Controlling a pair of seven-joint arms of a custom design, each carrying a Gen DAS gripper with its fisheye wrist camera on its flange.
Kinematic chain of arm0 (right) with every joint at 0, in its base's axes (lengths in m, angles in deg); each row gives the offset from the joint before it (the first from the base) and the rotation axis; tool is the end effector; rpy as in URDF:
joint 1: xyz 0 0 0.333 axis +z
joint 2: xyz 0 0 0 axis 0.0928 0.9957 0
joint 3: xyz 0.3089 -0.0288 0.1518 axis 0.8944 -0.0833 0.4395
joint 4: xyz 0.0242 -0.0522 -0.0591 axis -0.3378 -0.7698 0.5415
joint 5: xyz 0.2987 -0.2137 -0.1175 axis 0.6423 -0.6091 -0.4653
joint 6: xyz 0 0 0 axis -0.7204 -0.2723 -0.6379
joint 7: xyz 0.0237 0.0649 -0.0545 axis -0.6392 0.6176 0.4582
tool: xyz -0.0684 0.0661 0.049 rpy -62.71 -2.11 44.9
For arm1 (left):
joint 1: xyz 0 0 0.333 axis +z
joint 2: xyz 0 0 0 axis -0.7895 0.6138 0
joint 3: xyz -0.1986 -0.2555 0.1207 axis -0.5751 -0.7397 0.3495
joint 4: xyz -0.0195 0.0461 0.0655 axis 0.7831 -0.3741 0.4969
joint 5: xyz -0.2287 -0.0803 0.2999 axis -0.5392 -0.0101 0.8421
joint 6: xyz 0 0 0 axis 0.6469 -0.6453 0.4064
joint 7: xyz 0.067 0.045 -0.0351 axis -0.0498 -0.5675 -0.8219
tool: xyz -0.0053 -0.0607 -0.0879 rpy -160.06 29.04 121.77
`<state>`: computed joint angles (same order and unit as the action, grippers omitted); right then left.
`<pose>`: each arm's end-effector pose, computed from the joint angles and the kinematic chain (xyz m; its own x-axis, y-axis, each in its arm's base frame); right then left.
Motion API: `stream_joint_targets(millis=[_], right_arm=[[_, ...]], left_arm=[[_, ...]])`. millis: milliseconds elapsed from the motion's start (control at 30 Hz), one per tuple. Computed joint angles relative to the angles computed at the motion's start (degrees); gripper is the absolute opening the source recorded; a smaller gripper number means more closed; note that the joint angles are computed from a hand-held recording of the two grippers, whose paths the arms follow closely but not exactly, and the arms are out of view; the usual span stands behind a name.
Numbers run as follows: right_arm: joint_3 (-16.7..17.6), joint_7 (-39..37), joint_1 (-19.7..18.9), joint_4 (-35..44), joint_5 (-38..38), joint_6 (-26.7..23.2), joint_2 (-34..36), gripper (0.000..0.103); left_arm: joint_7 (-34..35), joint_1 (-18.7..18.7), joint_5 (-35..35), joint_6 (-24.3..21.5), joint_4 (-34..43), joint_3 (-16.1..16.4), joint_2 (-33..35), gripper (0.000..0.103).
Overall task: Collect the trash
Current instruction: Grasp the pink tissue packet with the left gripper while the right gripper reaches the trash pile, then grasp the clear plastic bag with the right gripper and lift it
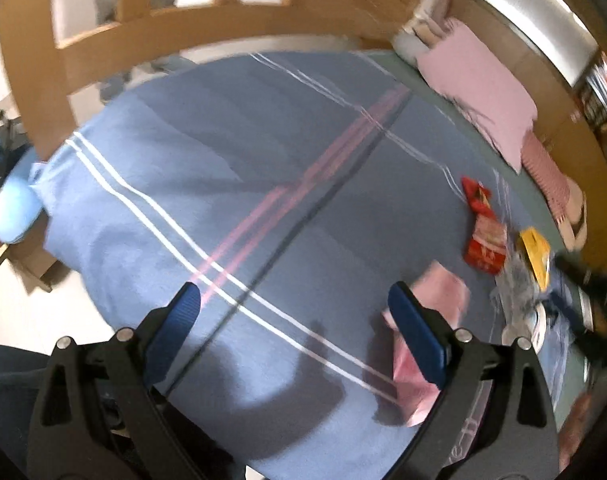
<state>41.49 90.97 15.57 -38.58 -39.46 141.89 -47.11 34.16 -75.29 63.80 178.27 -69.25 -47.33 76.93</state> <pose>0.6465 0.1606 0.4526 0.5431 -0.7791 -0.3130 -0.7685 -0.3110 -0.5592 0.4561 -0.3340 0.3946 0.8391 -0.4683 0.2767 -0.3062 -0.8271 -0.4713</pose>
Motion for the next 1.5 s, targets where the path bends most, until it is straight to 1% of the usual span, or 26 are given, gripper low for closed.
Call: stream_joint_targets(millis=[67,100,167,233,300,367,433,467,533,567,667,700,800,867,900,933,967,1000,1033,1167,1200,1267,1333,1433,1467,1500], right_arm=[[-2.6,6.5,3.4,0.7,-7.6,8.1,1.8,0.068],[-5.2,12.5,5.8,2.6,-14.3,10.1,4.1,0.069],[-7.3,18.9,7.3,5.7,-20.5,9.8,7.4,0.069],[-8.7,24.4,8.2,10.6,-25.5,6.3,11.7,0.069],[-8.2,26.3,7.6,13.3,-27.0,4.6,14.1,0.069],[-5.8,24.5,5.4,13.2,-25.7,3.0,14.6,0.067],[-3.5,21.8,3.1,14.0,-22.9,0.9,15.6,0.035],[-2.5,20.3,1.9,13.6,-21.1,0.3,15.2,0.027],[-1.4,17.2,0.4,11.2,-18.6,0.2,13.4,0.02],[-0.6,14.9,-0.9,9.7,-16.6,-0.6,11.8,0.02],[-0.2,9.7,-2.4,6.3,-13.3,-2.5,8.4,0.019],[-0.1,6.8,-3.2,4.5,-12.6,-4.4,6.4,0.019],[-1.7,-0.7,-4.2,2.3,-15.8,-14.6,2.7,0.02],[-2.7,-2.7,-4.9,3.4,-16.4,-22.1,3.0,0.022],[-3.3,-3.2,-4.8,3.3,-17.3,-23.8,3.1,0.024],[-3.8,-3.5,-4.4,2.9,-18.1,-23.6,2.8,0.031],[-4.4,-3.7,-3.9,1.1,-19.1,-21.0,1.8,0.037],[-4.8,-3.8,-4.0,0.0,-18.6,-18.9,1.3,0.051],[-4.8,-3.7,-4.3,0.0,-17.5,-18.6,1.3,0.061],[-6.0,1.7,-5.3,1.5,-15.5,-17.8,2.6,0.062],[-5.8,2.6,-5.2,2.0,-15.6,-18.4,2.9,0.062],[-5.4,4.9,-6.3,5.2,-14.1,-23.6,5.5,0.062],[-5.2,6.4,-6.4,7.8,-14.1,-26.0,7.8,0.062],[-4.6,6.2,-5.9,6.9,-13.6,-24.8,7.9,0.062],[-4.3,5.6,-5.9,6.2,-13.0,-24.0,7.4,0.06],[-4.3,5.3,-5.9,6.0,-12.8,-23.7,7.2,0.048]], left_arm=[[2.7,0.7,-0.8,3.7,0.4,0.2,1.2,0.095],[4.0,1.0,-1.1,5.1,0.6,0.3,1.7,0.095],[4.5,0.8,-1.2,4.9,1.1,0.5,2.1,0.095],[2.7,0.3,-0.3,4.3,0.8,0.8,1.7,0.095],[-0.4,0.2,0.5,4.7,-0.4,1.0,0.8,0.096],[-2.1,0.4,0.8,5.2,-1.2,1.0,0.3,0.096],[-2.9,0.6,0.9,5.3,-1.3,0.9,0.3,0.096],[-3.1,0.6,0.9,5.3,-1.4,0.8,0.2,0.096],[-2.9,0.6,1.3,5.2,-1.2,0.7,0.3,0.096],[-2.8,0.6,1.7,5.3,-1.2,0.7,0.3,0.096],[-1.1,0.5,1.6,5.0,-0.5,0.6,0.7,0.096],[-0.9,0.5,1.5,4.5,-0.3,0.5,0.8,0.096],[-2.3,0.5,1.5,5.3,-1.0,0.7,0.4,0.096],[-2.3,0.6,1.5,6.2,-1.1,0.7,0.7,0.096],[-2.0,0.7,1.4,6.3,-0.9,0.7,0.9,0.096],[-1.1,0.7,1.5,6.5,-0.4,0.7,1.3,0.096],[-0.4,0.6,1.6,6.6,0.1,0.7,1.7,0.096],[0.4,0.6,1.7,6.6,0.5,0.7,2.0,0.096],[2.0,0.4,1.8,6.4,1.2,0.6,2.5,0.096],[4.9,-0.2,1.9,5.0,2.9,0.8,3.4,0.096],[5.2,-0.4,1.7,4.3,3.1,0.8,3.5,0.096],[4.8,-0.4,1.3,4.2,3.1,1.0,3.5,0.096],[3.6,-0.3,1.4,5.1,2.4,1.2,3.1,0.096],[4.4,-0.2,0.8,4.8,2.4,1.1,3.2,0.096],[4.7,-0.2,0.6,4.6,2.3,1.1,3.2,0.096],[4.9,-0.2,0.5,4.4,2.4,1.1,3.3,0.096]])
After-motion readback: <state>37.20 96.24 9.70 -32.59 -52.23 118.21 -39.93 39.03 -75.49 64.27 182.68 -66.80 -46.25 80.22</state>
